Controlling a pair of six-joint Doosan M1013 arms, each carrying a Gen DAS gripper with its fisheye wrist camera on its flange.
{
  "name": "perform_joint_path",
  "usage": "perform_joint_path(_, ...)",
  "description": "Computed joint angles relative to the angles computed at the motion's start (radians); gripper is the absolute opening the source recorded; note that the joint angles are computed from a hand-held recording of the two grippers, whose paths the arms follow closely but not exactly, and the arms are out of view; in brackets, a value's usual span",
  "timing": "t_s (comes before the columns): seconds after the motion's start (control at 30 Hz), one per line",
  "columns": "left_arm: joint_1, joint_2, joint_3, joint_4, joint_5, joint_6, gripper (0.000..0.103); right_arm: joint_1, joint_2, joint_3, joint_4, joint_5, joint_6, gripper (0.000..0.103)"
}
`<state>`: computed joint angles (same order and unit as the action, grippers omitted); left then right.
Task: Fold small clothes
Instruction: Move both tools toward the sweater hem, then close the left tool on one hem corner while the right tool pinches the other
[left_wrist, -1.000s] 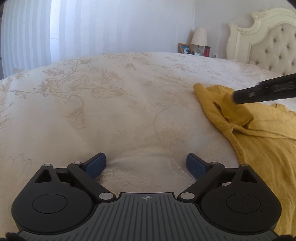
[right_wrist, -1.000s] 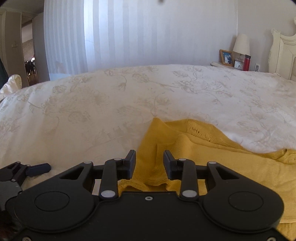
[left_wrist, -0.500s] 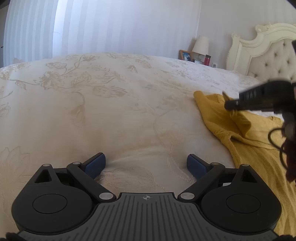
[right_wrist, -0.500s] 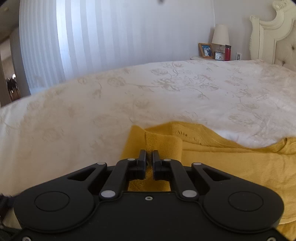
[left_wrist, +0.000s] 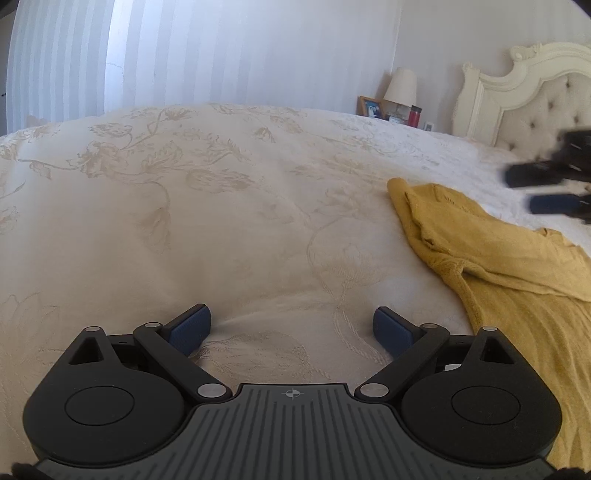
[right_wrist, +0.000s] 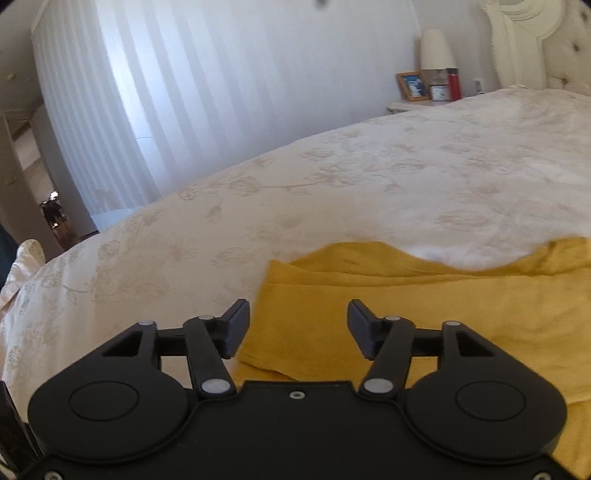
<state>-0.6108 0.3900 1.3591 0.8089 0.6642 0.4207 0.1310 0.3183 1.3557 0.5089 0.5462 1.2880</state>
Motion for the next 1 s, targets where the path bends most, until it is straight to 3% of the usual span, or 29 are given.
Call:
perform_joint_path(0.13,-0.007,0.016,-0.032,-0.027,0.054,0.074,0.098,-0.062,-0.031,0.038,-0.220,0.048,0.217,0.072)
perform_joint_path(0.27,-0.008,0.014,-0.032,-0.040,0.059,0.095,0.098,-0.111,-0.046,0.065,-0.419,0.150,0.435,0.072)
perform_joint_path(0.37,-0.006,0.004,-0.030,-0.077,0.060,0.137,0.098,-0.140,-0.062,0.085,-0.500,0.237,0.512,0.072)
perform_joint_path(0.57,-0.022,-0.023,-0.052,-0.186,0.147,0.195,0.095,-0.202,-0.160,0.192,-0.418,0.221,0.402,0.072)
perform_joint_path(0.8,-0.074,-0.075,-0.049,-0.204,0.173,0.121,0.095,-0.264,-0.270,0.296,-0.289,0.183,0.280,0.072)
perform_joint_path(1.0,-0.125,-0.105,-0.019,-0.267,0.188,0.147,0.095,-0.325,-0.326,0.354,-0.176,0.227,0.170,0.073)
